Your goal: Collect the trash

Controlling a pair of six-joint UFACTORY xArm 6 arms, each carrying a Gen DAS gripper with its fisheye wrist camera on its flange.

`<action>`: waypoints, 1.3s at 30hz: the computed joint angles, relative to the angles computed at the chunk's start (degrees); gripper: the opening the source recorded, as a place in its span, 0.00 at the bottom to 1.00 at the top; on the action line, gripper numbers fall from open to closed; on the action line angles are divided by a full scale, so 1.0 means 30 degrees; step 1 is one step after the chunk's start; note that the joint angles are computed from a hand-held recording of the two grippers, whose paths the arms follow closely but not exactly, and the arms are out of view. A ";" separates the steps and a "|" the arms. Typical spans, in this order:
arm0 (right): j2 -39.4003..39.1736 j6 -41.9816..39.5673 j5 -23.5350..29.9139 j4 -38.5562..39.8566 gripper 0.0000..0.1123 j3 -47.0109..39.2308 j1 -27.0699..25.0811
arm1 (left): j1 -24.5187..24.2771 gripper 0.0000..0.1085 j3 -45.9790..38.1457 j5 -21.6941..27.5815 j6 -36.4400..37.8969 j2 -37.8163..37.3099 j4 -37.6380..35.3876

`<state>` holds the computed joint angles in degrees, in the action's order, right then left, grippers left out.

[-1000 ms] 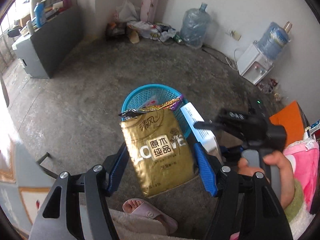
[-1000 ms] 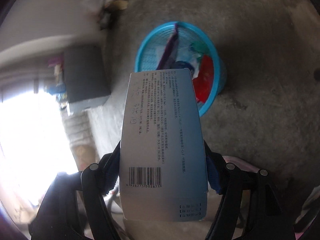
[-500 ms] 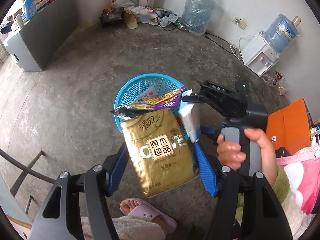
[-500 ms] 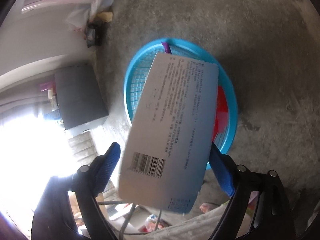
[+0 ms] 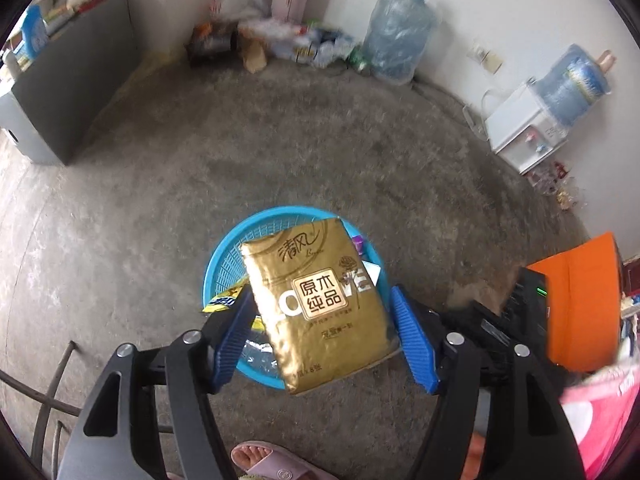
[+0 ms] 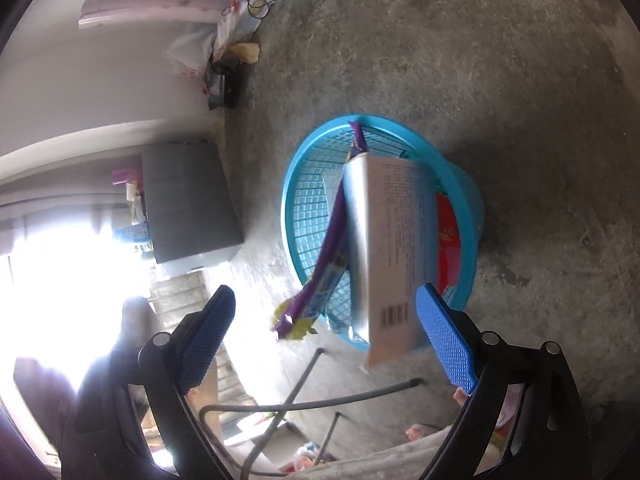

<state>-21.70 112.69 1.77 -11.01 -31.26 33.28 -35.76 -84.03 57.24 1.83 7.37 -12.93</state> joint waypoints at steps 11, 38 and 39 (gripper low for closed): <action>-0.1473 0.4081 0.2501 -0.5289 0.78 -0.0587 0.0443 | 0.1198 0.62 0.1811 -0.0556 0.0308 -0.2847 -0.1442; 0.9465 -1.2190 2.3354 -1.3485 0.84 -2.4965 1.2763 | 0.7530 0.90 1.1759 0.2732 -0.5600 -2.6268 0.9901; 1.0248 -1.2729 2.4133 -1.3769 0.84 -2.6104 1.3121 | 0.6972 0.90 1.1796 0.3556 -0.6584 -2.6675 1.1230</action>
